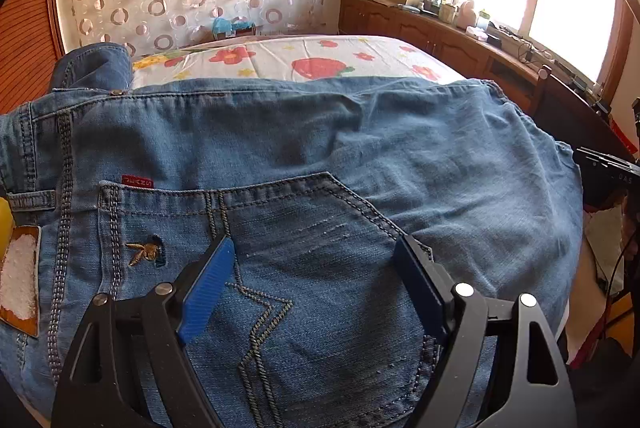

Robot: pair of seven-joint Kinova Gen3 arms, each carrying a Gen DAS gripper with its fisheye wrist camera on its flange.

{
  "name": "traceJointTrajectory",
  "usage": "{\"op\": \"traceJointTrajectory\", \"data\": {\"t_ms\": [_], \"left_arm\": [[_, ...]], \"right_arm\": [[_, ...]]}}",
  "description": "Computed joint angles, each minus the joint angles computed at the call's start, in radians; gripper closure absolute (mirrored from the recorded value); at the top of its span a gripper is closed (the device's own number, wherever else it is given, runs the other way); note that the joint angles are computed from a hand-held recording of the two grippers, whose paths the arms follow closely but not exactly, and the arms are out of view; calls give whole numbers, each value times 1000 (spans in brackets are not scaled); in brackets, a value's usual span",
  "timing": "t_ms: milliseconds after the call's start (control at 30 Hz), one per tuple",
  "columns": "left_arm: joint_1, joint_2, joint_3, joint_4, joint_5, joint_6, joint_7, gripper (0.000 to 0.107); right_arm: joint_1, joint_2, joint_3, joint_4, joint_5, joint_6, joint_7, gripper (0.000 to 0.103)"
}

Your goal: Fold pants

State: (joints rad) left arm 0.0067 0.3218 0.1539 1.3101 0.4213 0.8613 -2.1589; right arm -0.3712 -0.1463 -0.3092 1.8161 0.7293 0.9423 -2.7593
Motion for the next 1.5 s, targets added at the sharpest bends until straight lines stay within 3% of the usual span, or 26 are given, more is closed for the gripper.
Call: {"op": "traceJointTrajectory", "data": {"t_ms": [233, 700, 833, 933, 1267, 1500], "left_arm": [[-2, -12, 6, 40, 16, -48, -30, 21], [-19, -5, 6, 15, 39, -4, -47, 21], [-26, -17, 1, 16, 45, 1, -50, 21], [-35, -30, -2, 25, 58, -7, -59, 21], [-72, -59, -20, 27, 102, -29, -70, 21], [-87, -64, -34, 21, 104, -48, -49, 21]], "right_arm": [[7, 6, 28, -26, -81, -7, 39, 51], [64, -27, 68, -20, -235, -102, 145, 51], [91, -42, 36, -9, -206, -125, 138, 85], [98, -59, 27, -6, -203, -155, 154, 94], [72, -35, -15, -103, -218, -216, 299, 96], [-15, 54, 11, -252, -285, -265, 504, 96]]}}
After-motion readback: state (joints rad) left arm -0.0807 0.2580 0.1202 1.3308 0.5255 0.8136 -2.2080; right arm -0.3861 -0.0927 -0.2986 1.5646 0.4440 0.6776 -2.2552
